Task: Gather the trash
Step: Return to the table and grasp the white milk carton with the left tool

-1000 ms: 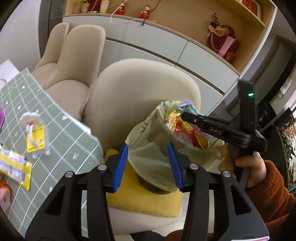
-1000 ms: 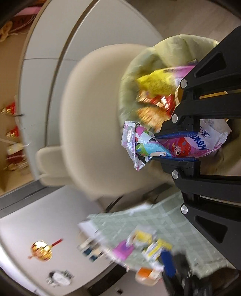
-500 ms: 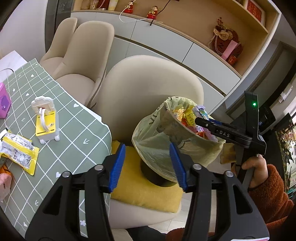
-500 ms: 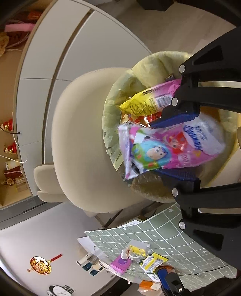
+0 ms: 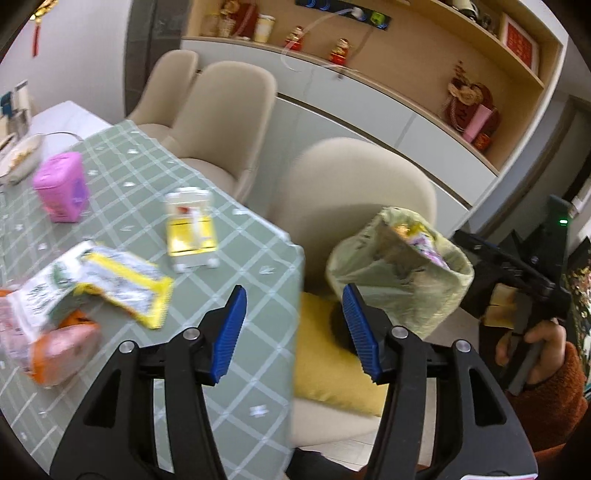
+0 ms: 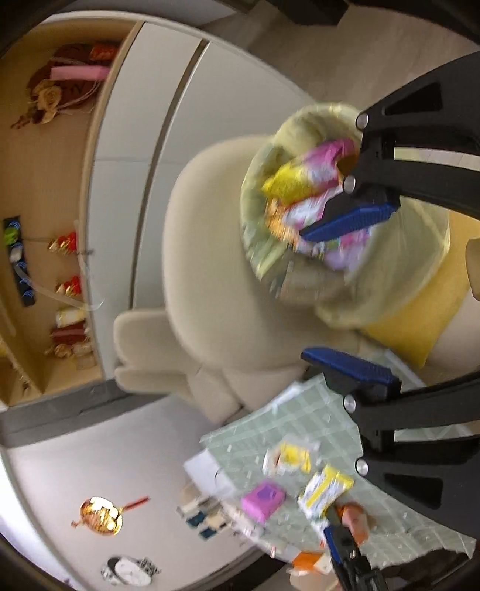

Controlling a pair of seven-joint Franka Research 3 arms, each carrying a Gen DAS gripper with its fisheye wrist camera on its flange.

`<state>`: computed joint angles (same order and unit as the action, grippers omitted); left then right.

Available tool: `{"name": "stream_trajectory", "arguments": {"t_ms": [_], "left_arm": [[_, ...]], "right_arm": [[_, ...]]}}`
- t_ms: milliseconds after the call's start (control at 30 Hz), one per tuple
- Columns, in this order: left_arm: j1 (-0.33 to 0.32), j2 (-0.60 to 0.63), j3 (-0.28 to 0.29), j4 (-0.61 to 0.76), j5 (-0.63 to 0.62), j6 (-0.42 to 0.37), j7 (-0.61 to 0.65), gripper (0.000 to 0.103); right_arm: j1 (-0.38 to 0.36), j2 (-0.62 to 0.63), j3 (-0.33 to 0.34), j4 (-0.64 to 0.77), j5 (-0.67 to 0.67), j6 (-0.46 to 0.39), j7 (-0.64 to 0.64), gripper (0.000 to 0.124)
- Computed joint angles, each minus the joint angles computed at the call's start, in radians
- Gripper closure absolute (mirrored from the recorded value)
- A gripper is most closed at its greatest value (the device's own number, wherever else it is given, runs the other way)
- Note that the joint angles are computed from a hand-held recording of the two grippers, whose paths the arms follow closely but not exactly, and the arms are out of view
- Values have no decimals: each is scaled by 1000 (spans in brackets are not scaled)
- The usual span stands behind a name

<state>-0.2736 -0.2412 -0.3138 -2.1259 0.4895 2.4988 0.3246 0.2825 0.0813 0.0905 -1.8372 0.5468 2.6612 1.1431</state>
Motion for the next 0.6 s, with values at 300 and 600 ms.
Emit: {"name": "stream_trajectory", "arguments": {"t_ms": [300,600], "left_arm": [[18,-291,17,-258,-50,-20,-46,51],[1,-651,42,-542,-154,-121,-90,51]], "right_arm": [[88,-59,58,-48,153,25,-127,55],[198,-61,101,-58,3,7,-80,54]]}}
